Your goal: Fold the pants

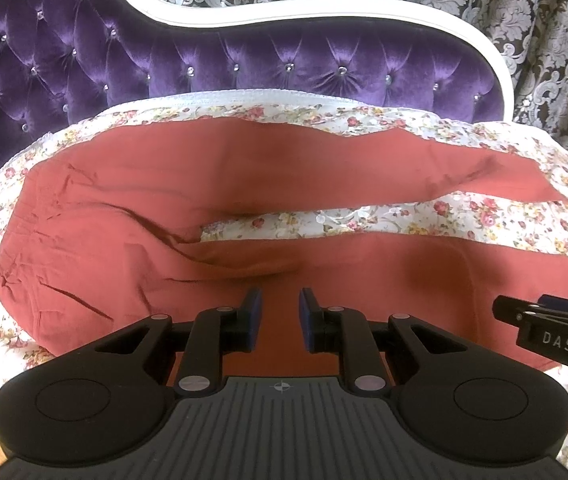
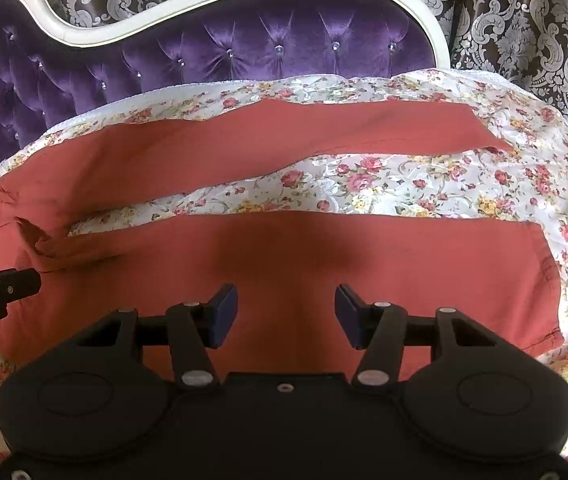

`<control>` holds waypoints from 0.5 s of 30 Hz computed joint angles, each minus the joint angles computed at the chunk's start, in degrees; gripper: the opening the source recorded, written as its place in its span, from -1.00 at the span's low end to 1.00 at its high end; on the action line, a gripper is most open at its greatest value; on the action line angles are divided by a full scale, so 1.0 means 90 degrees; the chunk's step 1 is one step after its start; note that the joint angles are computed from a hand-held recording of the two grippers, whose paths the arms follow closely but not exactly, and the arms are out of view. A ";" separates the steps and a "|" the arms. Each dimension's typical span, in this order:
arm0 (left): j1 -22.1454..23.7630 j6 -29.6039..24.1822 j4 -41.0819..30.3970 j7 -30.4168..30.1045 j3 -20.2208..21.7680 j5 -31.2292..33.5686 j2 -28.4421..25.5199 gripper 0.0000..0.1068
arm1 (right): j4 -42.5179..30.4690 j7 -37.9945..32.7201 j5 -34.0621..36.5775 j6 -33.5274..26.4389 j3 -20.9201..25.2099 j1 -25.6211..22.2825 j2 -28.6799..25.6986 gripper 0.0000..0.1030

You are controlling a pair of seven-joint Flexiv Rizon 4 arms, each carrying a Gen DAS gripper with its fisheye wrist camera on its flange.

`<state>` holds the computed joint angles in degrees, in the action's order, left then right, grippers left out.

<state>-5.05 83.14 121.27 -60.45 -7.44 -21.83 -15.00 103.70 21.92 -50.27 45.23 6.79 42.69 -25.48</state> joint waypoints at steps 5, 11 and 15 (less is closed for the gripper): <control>0.0009 -0.0022 -0.0004 -0.0014 0.0009 0.0009 -0.0005 -0.63 | 0.0000 0.0018 0.0036 0.0066 0.0005 -0.0018 -0.0022 0.17; 0.0030 -0.0005 0.0031 0.0026 -0.0021 -0.0028 0.0000 -0.62 | 0.0003 0.0029 0.0022 0.0188 -0.0017 -0.0014 -0.0042 0.17; 0.0004 -0.0002 0.0035 -0.0005 0.0007 0.0003 0.0002 -0.62 | -0.0004 0.0037 0.0014 0.0234 -0.0035 -0.0009 -0.0048 0.17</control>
